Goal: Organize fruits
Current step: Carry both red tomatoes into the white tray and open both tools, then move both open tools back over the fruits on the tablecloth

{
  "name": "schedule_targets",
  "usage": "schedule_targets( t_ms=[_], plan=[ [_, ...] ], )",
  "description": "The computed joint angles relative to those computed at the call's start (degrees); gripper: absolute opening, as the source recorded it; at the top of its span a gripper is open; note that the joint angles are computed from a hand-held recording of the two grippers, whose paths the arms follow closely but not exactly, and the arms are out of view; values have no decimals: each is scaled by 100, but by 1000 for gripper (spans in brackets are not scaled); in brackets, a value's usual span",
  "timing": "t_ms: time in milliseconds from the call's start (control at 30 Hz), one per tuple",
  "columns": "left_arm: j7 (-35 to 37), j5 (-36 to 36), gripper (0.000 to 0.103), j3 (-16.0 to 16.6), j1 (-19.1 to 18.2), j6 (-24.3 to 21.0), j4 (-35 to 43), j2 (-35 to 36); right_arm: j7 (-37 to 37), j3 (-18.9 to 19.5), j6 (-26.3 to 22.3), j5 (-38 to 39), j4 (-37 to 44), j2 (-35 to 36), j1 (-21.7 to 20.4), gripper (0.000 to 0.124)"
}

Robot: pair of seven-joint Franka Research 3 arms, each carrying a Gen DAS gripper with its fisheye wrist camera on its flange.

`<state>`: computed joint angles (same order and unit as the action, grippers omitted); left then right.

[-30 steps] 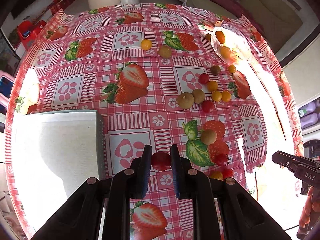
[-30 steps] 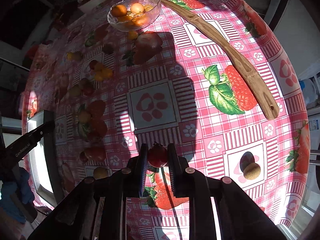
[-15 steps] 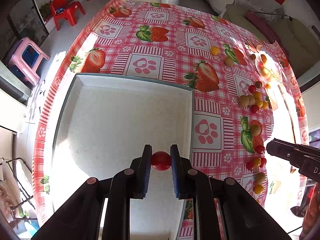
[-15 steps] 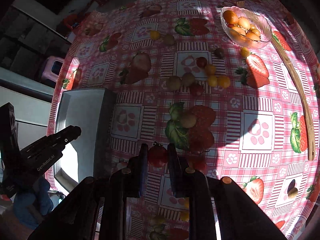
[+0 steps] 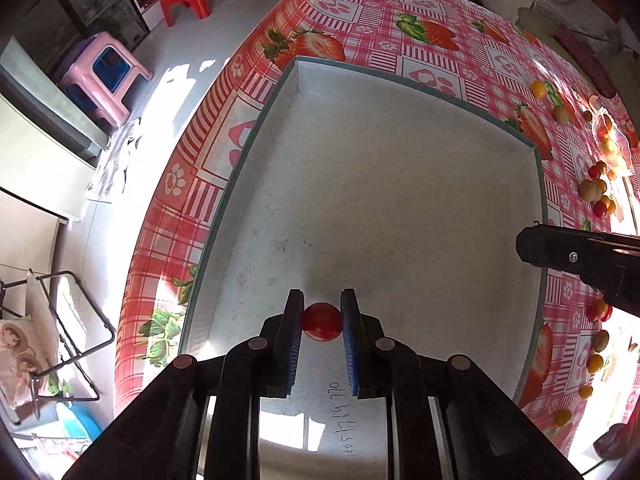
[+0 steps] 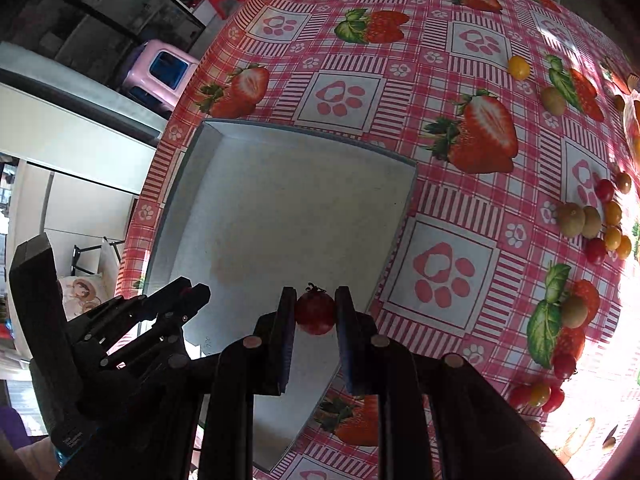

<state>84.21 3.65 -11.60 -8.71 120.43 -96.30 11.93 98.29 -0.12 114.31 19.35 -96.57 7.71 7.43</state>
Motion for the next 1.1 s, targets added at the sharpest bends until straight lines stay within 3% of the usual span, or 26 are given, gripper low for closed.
schedule_targets(
  t_ms=[300,367,400,433,500,567,767,1100],
  plan=[
    [30,141,23,20,12,238,-277,-96,138,34,-280,-407,377,539,162,24],
    [-26,250,43,30,-11,251,-297,-110,154,31,-263,-464,304,490,184,24],
    [-75,300,69,38,-17,312,-351,-145,151,31,-269,-500,283,467,194,24],
    [-153,388,76,50,-28,429,-461,-223,140,35,-266,-511,265,454,200,25],
    [-114,404,76,49,-16,427,-515,-273,124,53,-252,-410,322,531,195,30],
    [-117,451,76,47,-31,266,-440,-226,118,51,-252,-379,387,590,191,50],
    [-76,546,76,26,-69,45,-352,-225,132,35,8,-149,329,394,132,80],
    [495,375,76,-149,-264,-62,-254,-405,565,-159,327,-341,-550,-567,-114,81]
  ],
)
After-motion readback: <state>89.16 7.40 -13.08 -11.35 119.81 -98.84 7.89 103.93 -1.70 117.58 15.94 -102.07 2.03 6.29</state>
